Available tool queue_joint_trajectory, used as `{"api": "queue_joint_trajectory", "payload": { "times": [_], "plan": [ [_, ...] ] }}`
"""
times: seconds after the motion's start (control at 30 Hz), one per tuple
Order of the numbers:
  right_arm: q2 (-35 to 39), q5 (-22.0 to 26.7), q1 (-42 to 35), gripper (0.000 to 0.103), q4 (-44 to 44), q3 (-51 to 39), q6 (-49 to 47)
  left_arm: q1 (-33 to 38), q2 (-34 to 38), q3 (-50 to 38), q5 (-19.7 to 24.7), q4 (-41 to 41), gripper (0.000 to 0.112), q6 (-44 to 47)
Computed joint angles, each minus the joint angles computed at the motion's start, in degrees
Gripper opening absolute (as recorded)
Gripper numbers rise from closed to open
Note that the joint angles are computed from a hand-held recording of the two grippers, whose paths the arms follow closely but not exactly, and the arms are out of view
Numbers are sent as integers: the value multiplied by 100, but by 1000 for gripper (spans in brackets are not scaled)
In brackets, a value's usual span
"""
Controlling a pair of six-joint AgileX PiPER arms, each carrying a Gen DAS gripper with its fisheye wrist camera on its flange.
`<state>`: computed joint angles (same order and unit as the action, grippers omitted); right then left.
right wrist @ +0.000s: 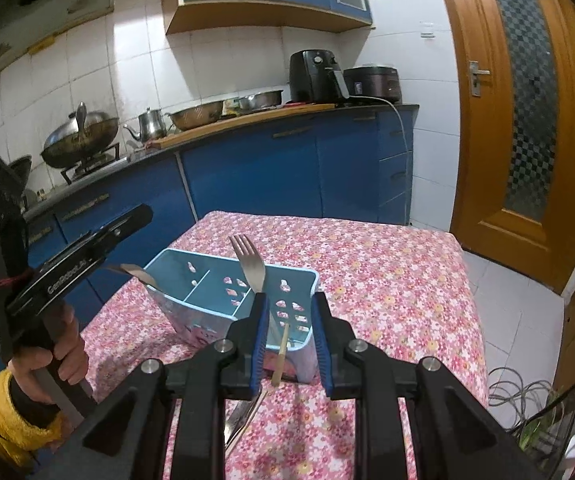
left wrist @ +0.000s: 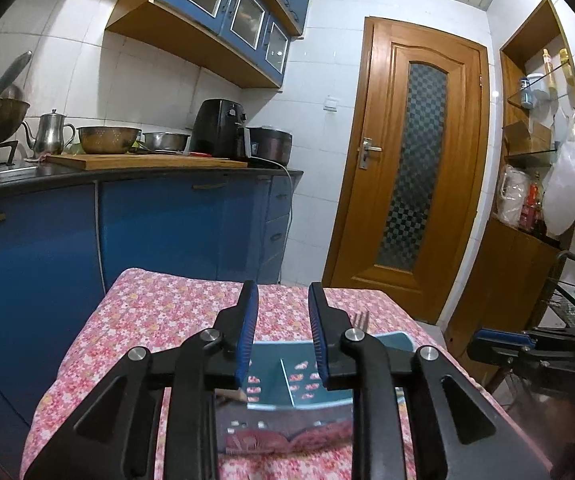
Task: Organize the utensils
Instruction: 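Move both tools away from the box back down toward the remaining utensils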
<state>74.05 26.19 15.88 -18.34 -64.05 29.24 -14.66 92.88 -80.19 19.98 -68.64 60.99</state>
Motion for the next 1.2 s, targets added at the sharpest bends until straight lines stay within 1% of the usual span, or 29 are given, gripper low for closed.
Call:
{"api": "queue_joint_trajectory", "payload": {
  "times": [0.1, 0.23, 0.37, 0.47, 0.57, 0.6, 0.63, 0.73, 0.87, 1.0, 1.07, 1.17, 1.2],
  "plan": [
    [-228, -45, 101, 24, -308, 226, 469, 52, -244, 170, 77, 364, 25, -350],
    [-484, -56, 254, 35, -754, 485, 1099, 156, -546, 356, 201, 788, 25, -751],
    [-650, -57, 382, 35, -1059, 741, 1557, 249, -868, 643, 239, 1113, 25, -901],
    [-695, -31, 567, 36, -1496, 949, 2115, 329, -1067, 851, 273, 1223, 25, -971],
    [-641, 42, 755, 38, -1957, 1079, 2663, 473, -1228, 1042, 414, 1170, 25, -990],
    [-598, 107, 854, 38, -2257, 1113, 2969, 510, -1273, 1091, 469, 1216, 25, -1037],
    [-531, 158, 948, 38, -2544, 1133, 3258, 547, -1329, 1131, 512, 1353, 25, -1158],
    [-390, 170, 1053, 38, -3008, 1169, 3721, 606, -1421, 1188, 556, 1593, 25, -1330],
    [-99, 111, 1133, 38, -3696, 1111, 4412, 663, -1524, 1252, 644, 1936, 25, -1529],
    [115, 232, 1248, 38, -4376, 989, 5050, 700, -1512, 1298, 757, 2028, 25, -1521],
    [196, 231, 1257, 37, -4526, 944, 5216, 716, -1494, 1325, 801, 1957, 25, -1452],
    [343, 292, 1281, 28, -4668, 858, 5413, 743, -1493, 1404, 822, 1794, 25, -1303],
    [364, 254, 1263, 21, -4698, 858, 5477, 762, -1484, 1417, 841, 1733, 25, -1247]
  ]
}}
